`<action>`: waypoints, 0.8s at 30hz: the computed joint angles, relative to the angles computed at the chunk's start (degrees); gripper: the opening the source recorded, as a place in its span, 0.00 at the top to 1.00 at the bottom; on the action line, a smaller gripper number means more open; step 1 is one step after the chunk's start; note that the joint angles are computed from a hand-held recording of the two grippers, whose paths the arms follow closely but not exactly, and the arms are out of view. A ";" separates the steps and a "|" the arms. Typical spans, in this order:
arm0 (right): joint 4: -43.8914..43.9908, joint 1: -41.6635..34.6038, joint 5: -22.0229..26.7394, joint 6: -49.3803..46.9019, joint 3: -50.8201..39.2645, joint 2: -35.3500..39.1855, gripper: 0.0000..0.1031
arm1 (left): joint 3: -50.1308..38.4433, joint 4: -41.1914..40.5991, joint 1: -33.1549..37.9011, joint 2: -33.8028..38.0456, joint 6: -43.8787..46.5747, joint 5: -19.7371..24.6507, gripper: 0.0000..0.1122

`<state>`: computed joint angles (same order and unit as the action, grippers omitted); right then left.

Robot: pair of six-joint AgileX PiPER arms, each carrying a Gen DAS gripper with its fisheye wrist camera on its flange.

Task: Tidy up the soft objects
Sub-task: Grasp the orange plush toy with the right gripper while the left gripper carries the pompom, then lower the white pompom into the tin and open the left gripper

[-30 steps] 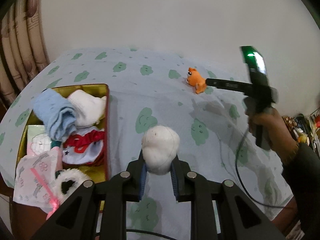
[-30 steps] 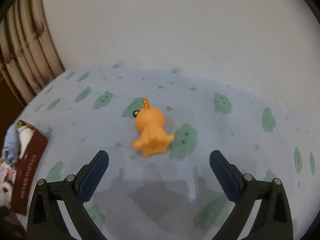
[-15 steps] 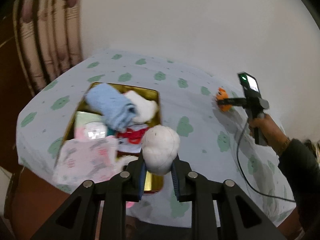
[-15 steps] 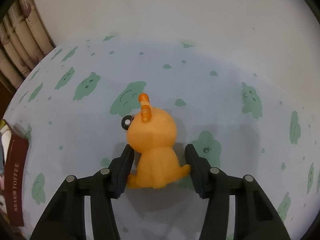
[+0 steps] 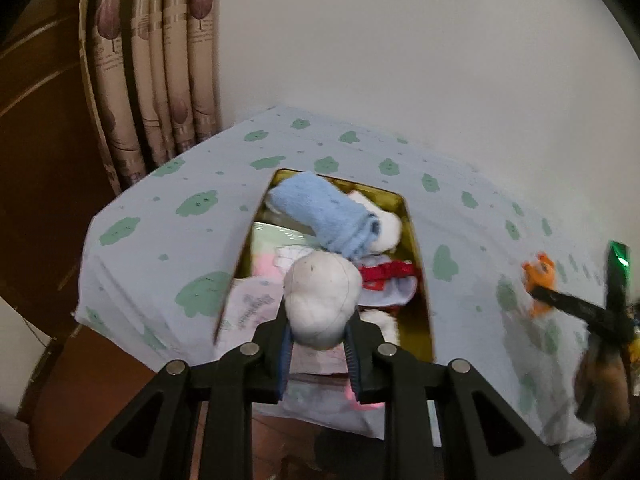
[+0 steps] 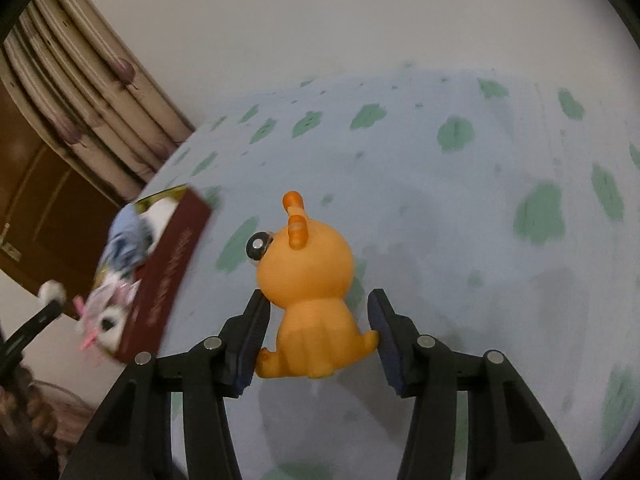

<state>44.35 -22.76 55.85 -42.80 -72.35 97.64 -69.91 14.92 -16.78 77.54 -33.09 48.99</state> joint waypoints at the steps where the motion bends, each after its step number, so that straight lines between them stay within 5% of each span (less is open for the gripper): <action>1: 0.77 -0.46 0.29 -0.52 2.26 -1.73 0.54 | -0.35 -0.79 0.65 0.56 1.07 -0.14 0.79; 9: 0.10 -0.92 1.96 -0.20 8.42 -9.96 0.54 | -4.68 -10.09 0.33 6.74 13.33 -4.76 0.79; 16: -0.41 -0.94 2.55 0.66 7.91 -10.86 0.53 | -10.67 -16.39 0.35 16.85 22.56 -4.57 0.79; 20: -0.05 -1.07 3.03 0.55 7.36 -10.50 0.53 | -12.39 -19.00 0.73 19.58 24.66 -2.88 0.72; 24: -0.20 -0.35 3.24 0.56 6.87 -10.21 0.53 | -11.17 -10.77 -1.34 18.93 17.18 -3.98 0.56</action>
<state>44.15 -23.10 59.09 -42.25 -65.48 87.43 -81.08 4.15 -18.13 96.47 -15.91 45.01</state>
